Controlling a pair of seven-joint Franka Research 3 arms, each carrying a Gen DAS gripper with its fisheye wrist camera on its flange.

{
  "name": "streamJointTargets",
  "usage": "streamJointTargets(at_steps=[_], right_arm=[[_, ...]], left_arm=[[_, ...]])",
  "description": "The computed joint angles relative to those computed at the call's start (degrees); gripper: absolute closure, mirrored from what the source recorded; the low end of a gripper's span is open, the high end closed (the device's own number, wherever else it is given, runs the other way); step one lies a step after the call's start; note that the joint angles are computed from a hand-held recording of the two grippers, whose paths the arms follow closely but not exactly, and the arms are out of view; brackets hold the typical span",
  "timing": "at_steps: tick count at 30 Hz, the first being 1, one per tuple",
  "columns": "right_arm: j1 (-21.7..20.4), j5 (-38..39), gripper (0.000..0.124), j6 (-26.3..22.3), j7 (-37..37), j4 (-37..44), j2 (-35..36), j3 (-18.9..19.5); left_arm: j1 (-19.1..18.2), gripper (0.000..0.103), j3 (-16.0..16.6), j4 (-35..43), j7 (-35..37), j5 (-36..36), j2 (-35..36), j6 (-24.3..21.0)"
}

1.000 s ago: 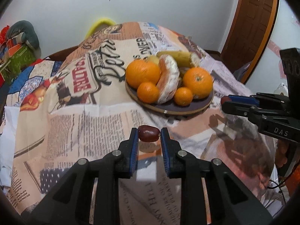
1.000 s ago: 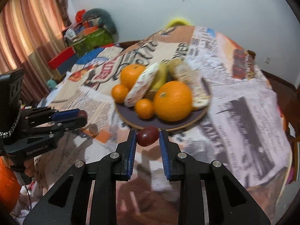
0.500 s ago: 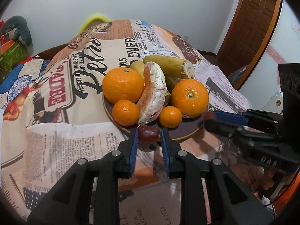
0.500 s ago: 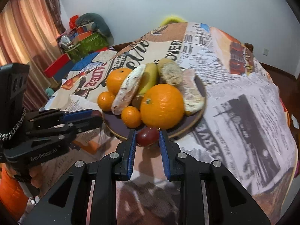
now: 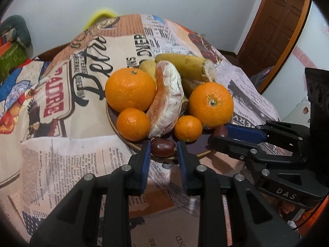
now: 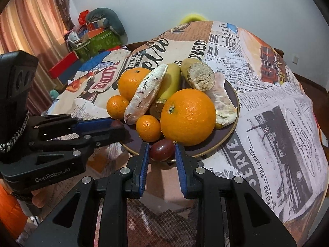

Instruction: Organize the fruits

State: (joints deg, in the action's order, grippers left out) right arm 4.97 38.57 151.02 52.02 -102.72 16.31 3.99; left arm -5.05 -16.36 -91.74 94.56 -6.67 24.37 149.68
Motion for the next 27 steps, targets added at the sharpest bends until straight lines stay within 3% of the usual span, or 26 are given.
streamJointTargets(at_steps=[7,13,19,23,27], right_arm=[[-0.7,1.6,0.099,-2.1,0.1,0.8,0.2,0.0],[-1.1,4.5,0.099,-1.3,-1.5,-1.4,-2.9,0.1],[0.1,9.0,0.099,4.5,-5.6,-7.9,-12.0,-0.7],[2.4,13.3,0.099,9.6,-9.3,-12.8,-19.2,-2.1],[6.3,20.5,0.098,15.0,-15.4,-17.9,-27.5,-4.4]], left_arm=[[0.1,0.073,0.3,-1.0,-0.6,0.1,-1.1,0.3],[0.0,0.073,0.7,-5.9,-1.5,0.5,-6.3,3.5],[-1.1,0.073,1.6,-13.5,-2.9,1.5,-15.6,10.3],[-1.8,0.073,1.6,-19.4,2.5,-6.7,-23.8,16.1],[-4.9,0.073,3.8,-25.6,1.7,-7.1,-32.0,22.8]])
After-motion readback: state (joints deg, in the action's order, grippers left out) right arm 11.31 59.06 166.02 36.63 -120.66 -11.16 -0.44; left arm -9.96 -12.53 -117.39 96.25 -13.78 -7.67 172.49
